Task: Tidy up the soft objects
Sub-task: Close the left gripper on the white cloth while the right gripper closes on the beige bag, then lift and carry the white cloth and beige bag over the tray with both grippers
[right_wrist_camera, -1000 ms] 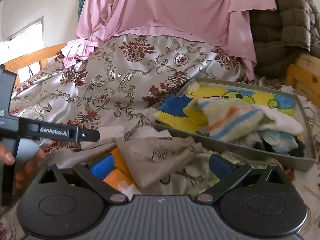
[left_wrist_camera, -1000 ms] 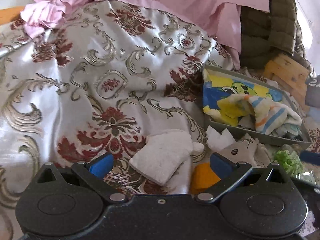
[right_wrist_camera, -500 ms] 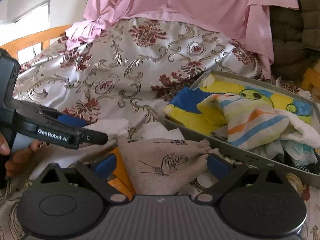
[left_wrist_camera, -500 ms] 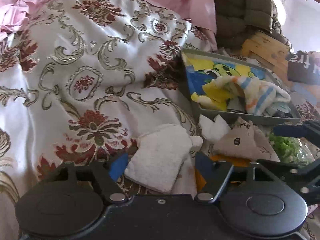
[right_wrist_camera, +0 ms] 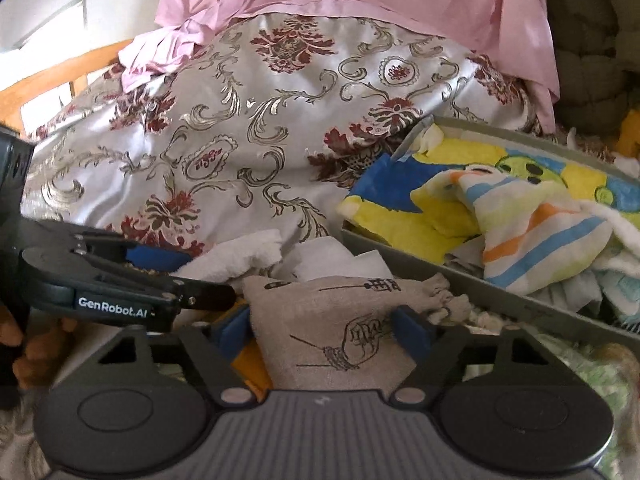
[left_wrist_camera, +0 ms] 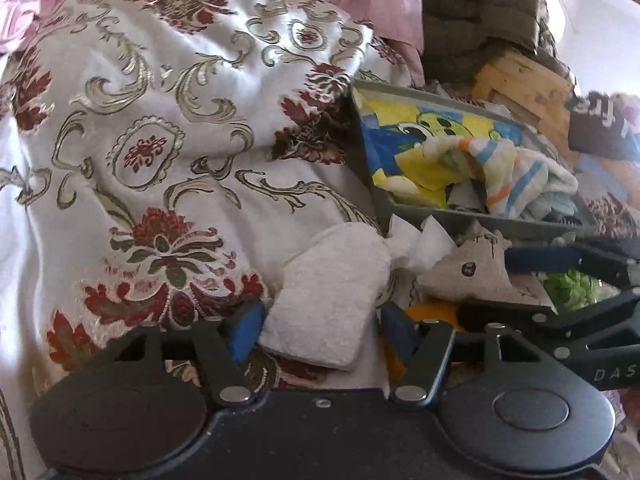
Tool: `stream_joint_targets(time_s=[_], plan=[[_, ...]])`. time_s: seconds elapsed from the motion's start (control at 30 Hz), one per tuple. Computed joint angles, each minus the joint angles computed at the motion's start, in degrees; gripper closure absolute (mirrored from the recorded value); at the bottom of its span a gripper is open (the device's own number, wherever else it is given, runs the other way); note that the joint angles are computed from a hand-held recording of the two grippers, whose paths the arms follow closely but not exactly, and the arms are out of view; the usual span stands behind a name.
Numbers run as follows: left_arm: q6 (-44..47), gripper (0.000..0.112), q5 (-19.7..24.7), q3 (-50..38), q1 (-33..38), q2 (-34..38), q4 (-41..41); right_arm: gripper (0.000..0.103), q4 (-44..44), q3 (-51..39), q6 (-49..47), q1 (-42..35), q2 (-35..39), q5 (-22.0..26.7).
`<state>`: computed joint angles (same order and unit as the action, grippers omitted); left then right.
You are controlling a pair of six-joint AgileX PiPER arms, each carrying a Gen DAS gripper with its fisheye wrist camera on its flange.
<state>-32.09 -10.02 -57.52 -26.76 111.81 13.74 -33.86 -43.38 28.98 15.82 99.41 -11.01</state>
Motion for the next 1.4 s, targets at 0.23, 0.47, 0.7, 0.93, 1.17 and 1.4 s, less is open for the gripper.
stream_joint_targets(time_s=[0.23, 0.47, 0.7, 0.93, 1.17, 1.4], plan=[[-10.30, 0.053, -1.85, 0.64, 1.09, 0.04, 7.90, 0.040, -1.36, 0.29, 2.64, 0.26, 0.23, -0.69], [-12.53, 0.055, -5.57, 2.05, 1.28, -0.06, 7.03, 0.065, -8.09, 1.32, 10.51, -1.03, -0.44, -2.33], [-5.34, 0.055, -5.75, 1.89, -1.74, -0.57, 1.27, 0.086, -4.09, 4.08, 8.09, -2.51, -3.26, -3.50], [-6.25, 0.055, -8.70, 3.65, -2.55, -2.99, 0.44, 0.090, 1.67, 8.81, 2.20, -4.29, -9.14, -5.61], [-3.63, 0.055, -10.60, 4.79, -4.93, -5.72, -3.66, 0.090, -5.59, 12.26, 5.45, -8.42, -18.08, -5.81], [3.15, 0.055, -11.81, 6.22, -8.73, -8.33, -12.00, 0.090, -22.35, 15.39, 20.05, -14.39, -26.18, -8.20]])
